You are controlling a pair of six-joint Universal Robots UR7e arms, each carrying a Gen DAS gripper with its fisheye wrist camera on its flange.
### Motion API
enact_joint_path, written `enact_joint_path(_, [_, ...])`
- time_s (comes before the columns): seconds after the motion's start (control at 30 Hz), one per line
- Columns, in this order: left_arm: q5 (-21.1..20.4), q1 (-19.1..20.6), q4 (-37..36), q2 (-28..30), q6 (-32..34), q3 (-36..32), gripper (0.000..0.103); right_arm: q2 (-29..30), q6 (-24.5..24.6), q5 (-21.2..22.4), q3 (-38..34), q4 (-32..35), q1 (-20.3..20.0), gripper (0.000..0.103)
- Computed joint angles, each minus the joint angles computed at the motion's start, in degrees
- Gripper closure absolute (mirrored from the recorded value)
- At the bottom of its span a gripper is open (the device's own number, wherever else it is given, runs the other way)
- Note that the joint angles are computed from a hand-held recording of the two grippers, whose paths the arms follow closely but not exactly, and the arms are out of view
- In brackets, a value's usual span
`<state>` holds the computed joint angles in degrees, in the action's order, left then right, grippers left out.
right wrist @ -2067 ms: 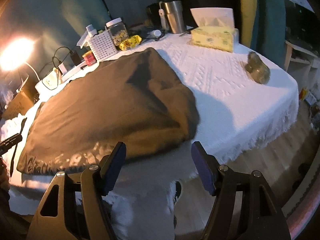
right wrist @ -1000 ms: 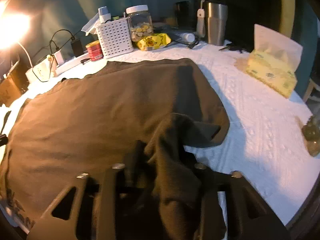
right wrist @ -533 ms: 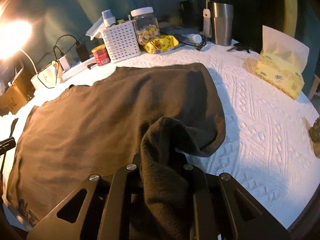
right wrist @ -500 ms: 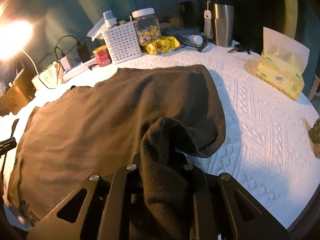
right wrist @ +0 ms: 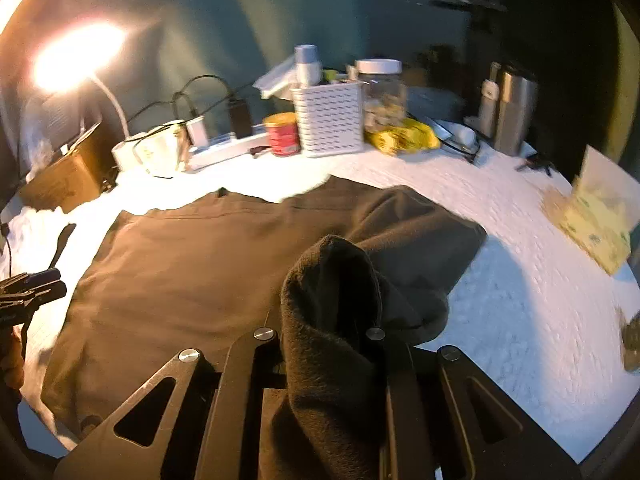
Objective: Fold small clothes
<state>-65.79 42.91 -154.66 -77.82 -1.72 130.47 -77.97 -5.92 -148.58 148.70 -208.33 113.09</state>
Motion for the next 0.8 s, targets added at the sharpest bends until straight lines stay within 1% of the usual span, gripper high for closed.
enact_joint_path(0.3, [0.32,1.67,-0.69,-2.89,0.53,0.61,0.033,7.18,-0.50,1.49,-6.23,4.69,4.23,0.088])
enact_joint_path(0.57, [0.22,3.01,-0.52,-5.17,1.21,1.21,0.033,14.11,-0.72,5.66,-10.93,7.97,5.79,0.088])
enact_joint_path(0.8, [0.46,4.10,-0.46,-6.90,1.43,1.77,0.033,18.85,0.38,7.86,-13.66,11.51,6.54,0.088])
